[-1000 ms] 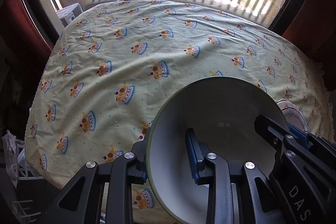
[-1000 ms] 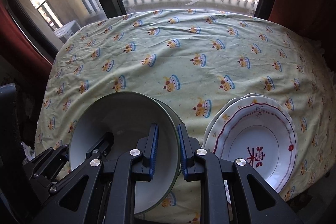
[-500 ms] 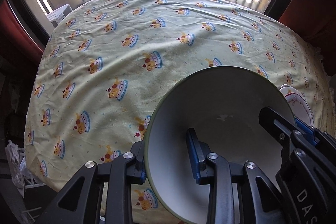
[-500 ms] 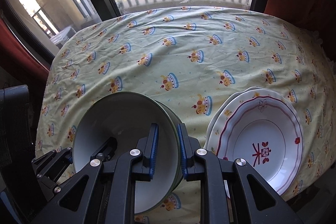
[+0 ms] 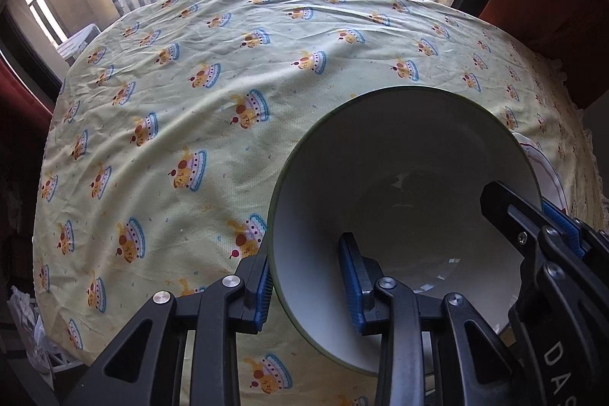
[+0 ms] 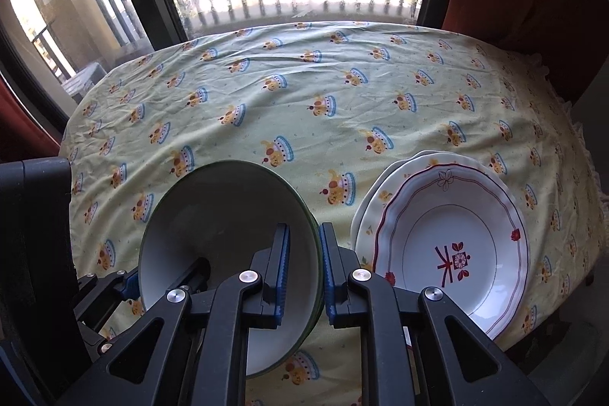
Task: Organize plates and bowls
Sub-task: 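Lower the cream bowl into the nested bowls and open the left tool, then close the right tool on the rims of the nested bowl stack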
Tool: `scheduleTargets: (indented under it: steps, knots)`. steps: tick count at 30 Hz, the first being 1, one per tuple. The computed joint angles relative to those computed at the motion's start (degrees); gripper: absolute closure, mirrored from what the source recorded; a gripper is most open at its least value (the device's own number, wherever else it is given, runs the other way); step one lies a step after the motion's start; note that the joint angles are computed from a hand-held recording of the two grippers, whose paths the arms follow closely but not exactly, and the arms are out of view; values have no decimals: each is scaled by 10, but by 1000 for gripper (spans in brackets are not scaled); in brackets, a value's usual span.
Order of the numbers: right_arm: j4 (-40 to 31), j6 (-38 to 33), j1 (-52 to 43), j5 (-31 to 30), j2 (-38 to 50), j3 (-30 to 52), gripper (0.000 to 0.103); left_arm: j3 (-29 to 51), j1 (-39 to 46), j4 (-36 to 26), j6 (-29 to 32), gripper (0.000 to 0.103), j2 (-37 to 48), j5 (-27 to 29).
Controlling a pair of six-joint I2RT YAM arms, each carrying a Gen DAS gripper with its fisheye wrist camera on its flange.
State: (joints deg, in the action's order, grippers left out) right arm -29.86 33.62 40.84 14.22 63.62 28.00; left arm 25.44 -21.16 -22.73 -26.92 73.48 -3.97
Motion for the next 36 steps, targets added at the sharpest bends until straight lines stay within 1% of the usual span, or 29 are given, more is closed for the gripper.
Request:
scheduleTargets:
  steps: [4,6,9,11,12,13,14,16,17,19,22,24,27,32,36]
  knots:
    - [-11,38,26,27,2,3,84,-9,18,6,27,71,-9,23]
    - [-18,49,29,29,1,4,84,-12,31,4,40,70,-16,39]
    - [-30,69,29,23,-11,3,83,-18,50,0,66,65,-29,55]
    - [-42,86,35,23,-16,3,78,-22,66,-3,90,63,-40,67]
    - [-48,98,40,25,-19,3,72,-24,73,-4,103,59,-46,71]
    - [-54,109,43,26,-23,3,64,-26,80,-3,114,53,-52,75]
    - [-58,121,47,28,-29,2,60,-28,88,-2,125,49,-58,79]
    - [-66,146,58,36,-41,0,48,-30,102,4,146,40,-61,90]
    - [-70,157,64,42,-47,0,46,-31,110,6,155,38,-61,96]
    - [-73,172,72,50,-53,0,41,-32,128,12,172,29,-58,109]
    - [-75,186,72,51,-52,1,40,-33,156,17,195,23,-47,136]
    - [-75,191,63,42,-53,-1,40,-33,166,28,208,22,-26,153]
    - [-76,202,51,36,-59,-6,39,-33,153,59,214,21,20,154]
    - [-75,192,12,18,-53,-15,39,-32,134,96,194,21,66,167]
    - [-56,163,-27,-8,-41,-23,39,-19,119,99,176,21,82,170]
